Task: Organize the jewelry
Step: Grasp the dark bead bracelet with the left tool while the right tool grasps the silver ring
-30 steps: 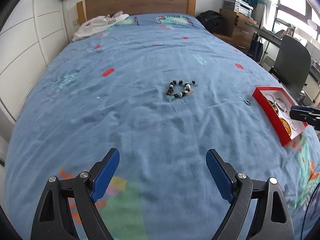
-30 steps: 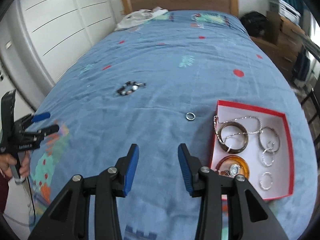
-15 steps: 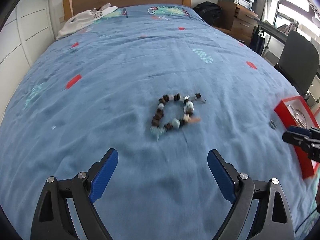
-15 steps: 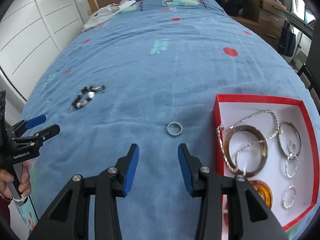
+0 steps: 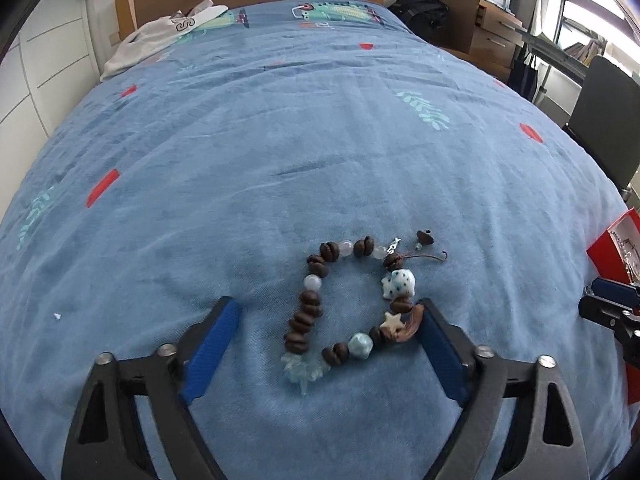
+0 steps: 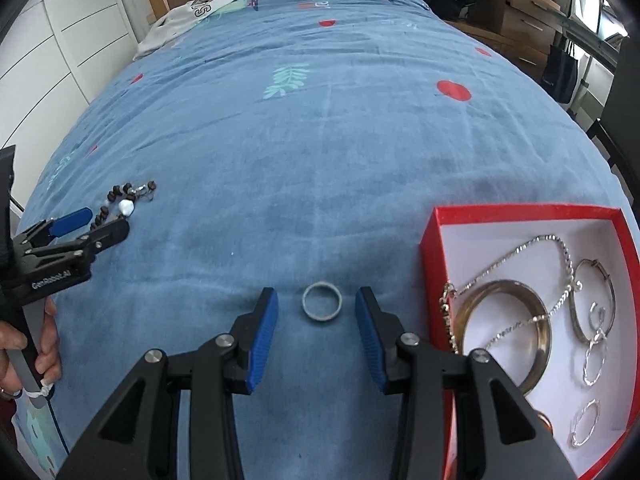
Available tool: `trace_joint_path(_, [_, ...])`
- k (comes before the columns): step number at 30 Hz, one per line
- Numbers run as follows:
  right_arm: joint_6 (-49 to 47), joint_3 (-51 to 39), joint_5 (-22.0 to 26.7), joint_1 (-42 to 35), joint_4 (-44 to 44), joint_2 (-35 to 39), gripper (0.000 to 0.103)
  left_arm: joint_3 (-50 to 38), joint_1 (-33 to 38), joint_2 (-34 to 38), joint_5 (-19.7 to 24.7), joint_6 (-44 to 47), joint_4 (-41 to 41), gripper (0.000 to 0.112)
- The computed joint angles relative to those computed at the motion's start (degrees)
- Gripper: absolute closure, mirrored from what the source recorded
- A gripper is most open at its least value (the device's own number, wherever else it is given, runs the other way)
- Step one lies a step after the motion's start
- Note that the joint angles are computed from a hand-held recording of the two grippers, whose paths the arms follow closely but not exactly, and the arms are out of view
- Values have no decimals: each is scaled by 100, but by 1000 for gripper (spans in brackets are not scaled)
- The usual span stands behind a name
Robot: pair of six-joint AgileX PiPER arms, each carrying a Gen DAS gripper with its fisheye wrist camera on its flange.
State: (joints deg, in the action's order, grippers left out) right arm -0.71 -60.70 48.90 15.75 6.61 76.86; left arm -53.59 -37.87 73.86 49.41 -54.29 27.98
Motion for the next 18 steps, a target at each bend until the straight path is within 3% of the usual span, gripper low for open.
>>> trace_joint_path(2, [-29, -23, 21, 22, -27, 21, 65, -10, -27, 31, -39, -54, 34, 39])
trace_joint_path(4, [-138, -21, 26, -5, -4, 28, 67, -33, -67, 39, -54, -21, 22, 55])
trace_joint_path(10, [-490, -14, 88, -114, -21, 34, 83, -135, -244, 33, 91, -125, 43, 94])
trace_joint_path(18, [-1182, 29, 126, -306, 376, -52, 84, -110, -492, -157, 308, -432, 178, 96])
